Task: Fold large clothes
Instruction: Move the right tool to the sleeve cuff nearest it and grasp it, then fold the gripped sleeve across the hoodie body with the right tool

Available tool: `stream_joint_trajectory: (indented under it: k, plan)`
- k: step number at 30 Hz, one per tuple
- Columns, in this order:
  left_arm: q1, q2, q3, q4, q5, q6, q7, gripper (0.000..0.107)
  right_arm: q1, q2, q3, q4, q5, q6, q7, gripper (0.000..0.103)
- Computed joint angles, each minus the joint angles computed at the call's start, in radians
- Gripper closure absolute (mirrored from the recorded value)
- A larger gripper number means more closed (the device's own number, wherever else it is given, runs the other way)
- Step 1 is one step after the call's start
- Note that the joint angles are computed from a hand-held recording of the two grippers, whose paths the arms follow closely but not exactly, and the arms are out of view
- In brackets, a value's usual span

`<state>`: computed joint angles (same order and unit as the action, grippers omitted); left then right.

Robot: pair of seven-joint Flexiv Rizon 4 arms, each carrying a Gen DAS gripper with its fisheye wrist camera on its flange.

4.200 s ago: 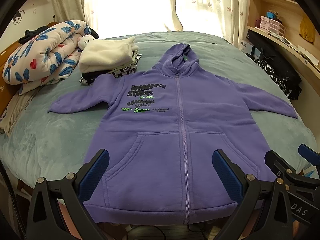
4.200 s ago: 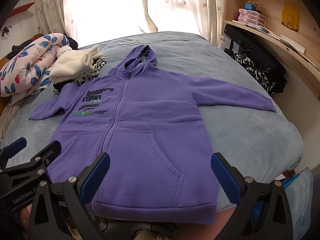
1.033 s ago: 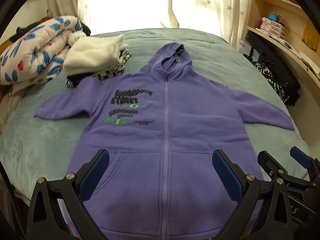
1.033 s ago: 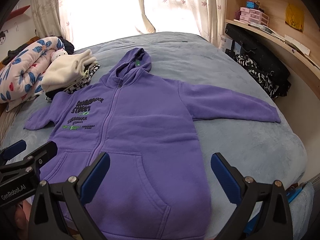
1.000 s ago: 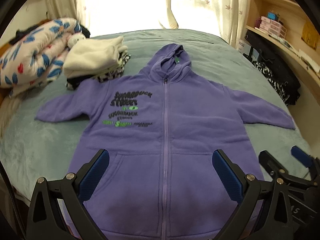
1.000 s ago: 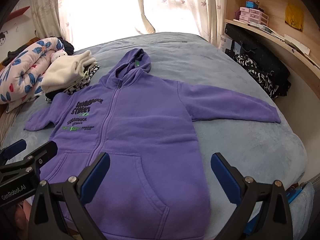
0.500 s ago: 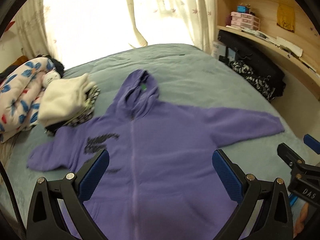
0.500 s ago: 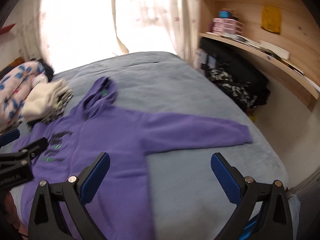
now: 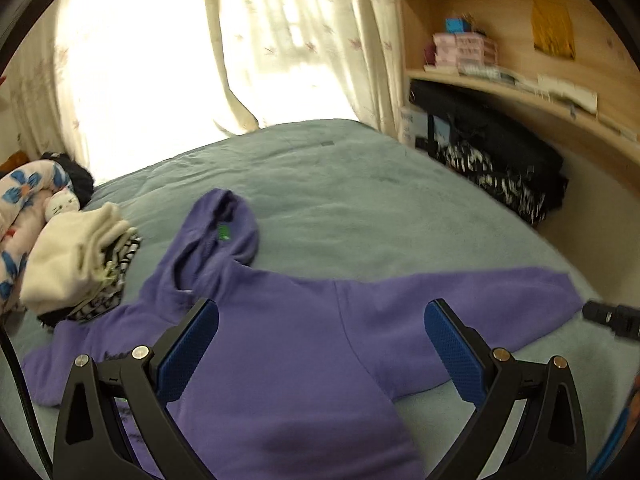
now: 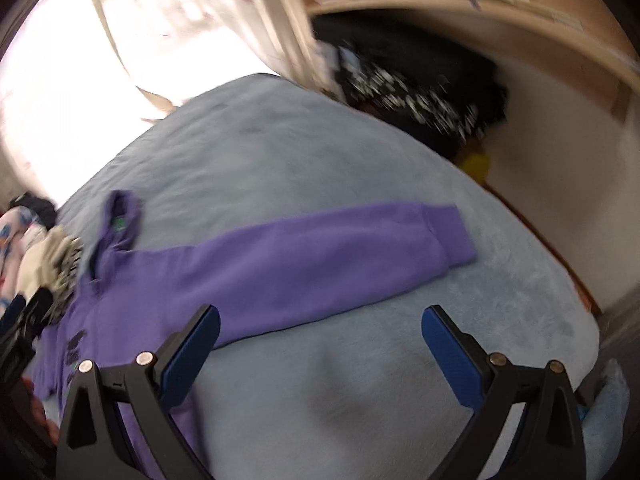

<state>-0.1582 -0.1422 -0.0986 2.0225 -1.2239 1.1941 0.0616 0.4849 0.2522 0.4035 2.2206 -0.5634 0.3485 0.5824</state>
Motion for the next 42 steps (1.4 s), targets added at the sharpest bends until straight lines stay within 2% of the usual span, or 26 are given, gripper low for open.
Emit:
stream_joint_trajectory:
  k: [4, 7, 12, 13, 15, 17, 19, 21, 23, 24, 27, 31, 34, 37, 40, 42]
  plan:
    - [-0.010, -0.058, -0.009, 0.000, 0.133, 0.007, -0.081, 0.005, -0.056, 0.058, -0.041, 0.176, 0.013, 0.262, 0.057, 0.008]
    - [-0.010, -0.105, -0.017, -0.007, 0.261, 0.034, -0.182, 0.006, -0.096, 0.046, -0.047, 0.240, 0.000, 0.384, 0.122, 0.013]
    - [0.016, -0.152, -0.060, -0.017, 0.349, 0.047, -0.272, 0.040, -0.167, 0.021, -0.061, 0.321, -0.096, 0.544, 0.256, 0.020]
    - [0.022, -0.160, -0.065, -0.026, 0.362, 0.027, -0.299, 0.042, -0.177, 0.014, -0.063, 0.327, -0.111, 0.557, 0.276, 0.020]
    - [0.031, -0.175, -0.069, -0.045, 0.385, 0.009, -0.354, 0.043, -0.191, 0.005, -0.069, 0.336, -0.135, 0.571, 0.306, 0.021]
    - [0.045, -0.183, -0.086, -0.052, 0.374, 0.011, -0.367, 0.043, -0.206, 0.000, -0.077, 0.343, -0.154, 0.579, 0.332, 0.023]
    - [0.054, -0.191, -0.104, -0.054, 0.357, 0.040, -0.355, 0.043, -0.207, -0.008, -0.084, 0.336, -0.138, 0.559, 0.327, 0.035]
    - [0.061, -0.194, -0.104, -0.059, 0.372, 0.041, -0.353, 0.043, -0.203, -0.016, -0.091, 0.326, -0.106, 0.534, 0.302, 0.067]
    - [0.067, -0.195, -0.080, -0.076, 0.431, -0.007, -0.391, 0.043, -0.219, -0.009, -0.094, 0.338, -0.144, 0.549, 0.334, 0.085]
    - [0.073, -0.195, -0.066, -0.088, 0.462, -0.040, -0.420, 0.043, -0.226, -0.002, -0.089, 0.339, -0.175, 0.545, 0.359, 0.090]
    - [0.100, -0.182, -0.055, -0.099, 0.483, -0.085, -0.439, 0.043, -0.211, 0.003, -0.059, 0.281, -0.222, 0.431, 0.360, 0.093]
    - [0.136, -0.159, -0.054, -0.095, 0.439, -0.082, -0.390, 0.043, -0.177, -0.025, -0.049, 0.166, -0.381, 0.328, 0.315, 0.093]
    - [0.158, -0.145, -0.042, -0.101, 0.406, -0.094, -0.359, 0.043, -0.140, -0.095, -0.066, 0.056, -0.491, 0.320, 0.228, 0.093]
    - [0.182, -0.142, -0.016, -0.121, 0.402, -0.140, -0.364, 0.043, -0.091, -0.201, -0.095, -0.063, -0.546, 0.344, 0.112, 0.093]
    - [0.208, -0.152, 0.001, -0.138, 0.388, -0.160, -0.365, 0.043, -0.030, -0.324, -0.124, -0.172, -0.539, 0.374, -0.012, 0.093]
    - [0.224, -0.169, 0.012, -0.151, 0.396, -0.169, -0.369, 0.043, 0.010, -0.409, -0.144, -0.230, -0.490, 0.397, -0.094, 0.092]
